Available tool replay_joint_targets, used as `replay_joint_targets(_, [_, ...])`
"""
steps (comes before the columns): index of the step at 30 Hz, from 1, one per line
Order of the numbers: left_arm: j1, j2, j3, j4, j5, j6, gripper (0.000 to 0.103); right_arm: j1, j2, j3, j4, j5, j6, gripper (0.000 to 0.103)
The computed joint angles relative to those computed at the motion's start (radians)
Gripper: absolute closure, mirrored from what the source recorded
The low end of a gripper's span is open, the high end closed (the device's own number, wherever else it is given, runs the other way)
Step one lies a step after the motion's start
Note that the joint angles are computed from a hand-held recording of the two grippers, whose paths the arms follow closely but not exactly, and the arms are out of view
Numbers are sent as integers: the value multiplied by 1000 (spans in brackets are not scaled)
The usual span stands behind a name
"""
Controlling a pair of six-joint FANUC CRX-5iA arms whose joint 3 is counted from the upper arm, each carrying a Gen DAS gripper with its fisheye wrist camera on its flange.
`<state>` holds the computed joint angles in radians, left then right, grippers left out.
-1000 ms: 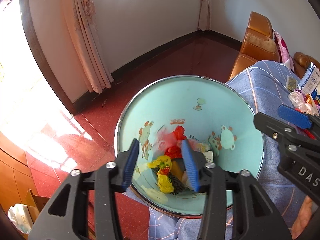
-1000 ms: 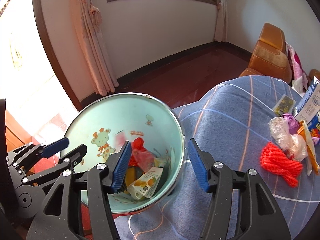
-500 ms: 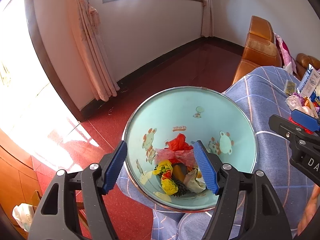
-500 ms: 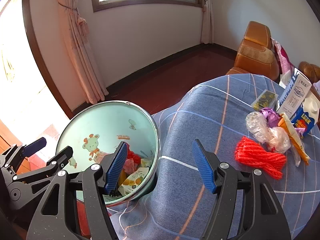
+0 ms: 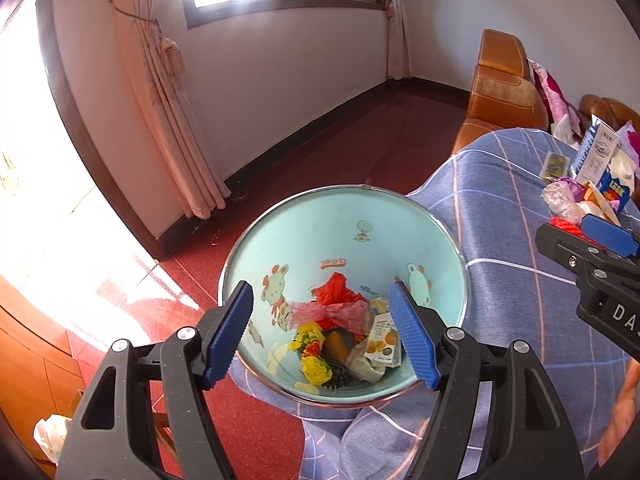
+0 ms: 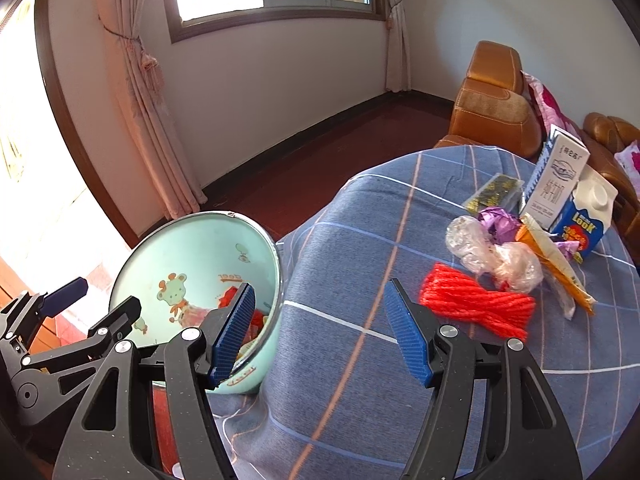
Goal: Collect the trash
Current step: 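Move both open tools back toward the red mesh and remaining trash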
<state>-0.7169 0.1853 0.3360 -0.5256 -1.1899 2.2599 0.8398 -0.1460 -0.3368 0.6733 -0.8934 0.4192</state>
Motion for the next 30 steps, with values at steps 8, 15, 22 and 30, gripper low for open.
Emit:
replay_joint_targets(8, [-54,37,60,-15,-23,-23,33,-13,-58,-44,17,-7,-32,36])
replay_joint_targets(15, [-107,91,128,-26,-49,-56,33,-36,-129,-106,32,-17,-61,36])
replay_joint_targets(22, [-153,161,215,-14,-70,-102,33,-63,-231,-192,36,-74,-84,36])
replay_joint_targets(30, [-194,230,309,-12,-91,-152,33,-119,-349,-280,33,-125,-125,37])
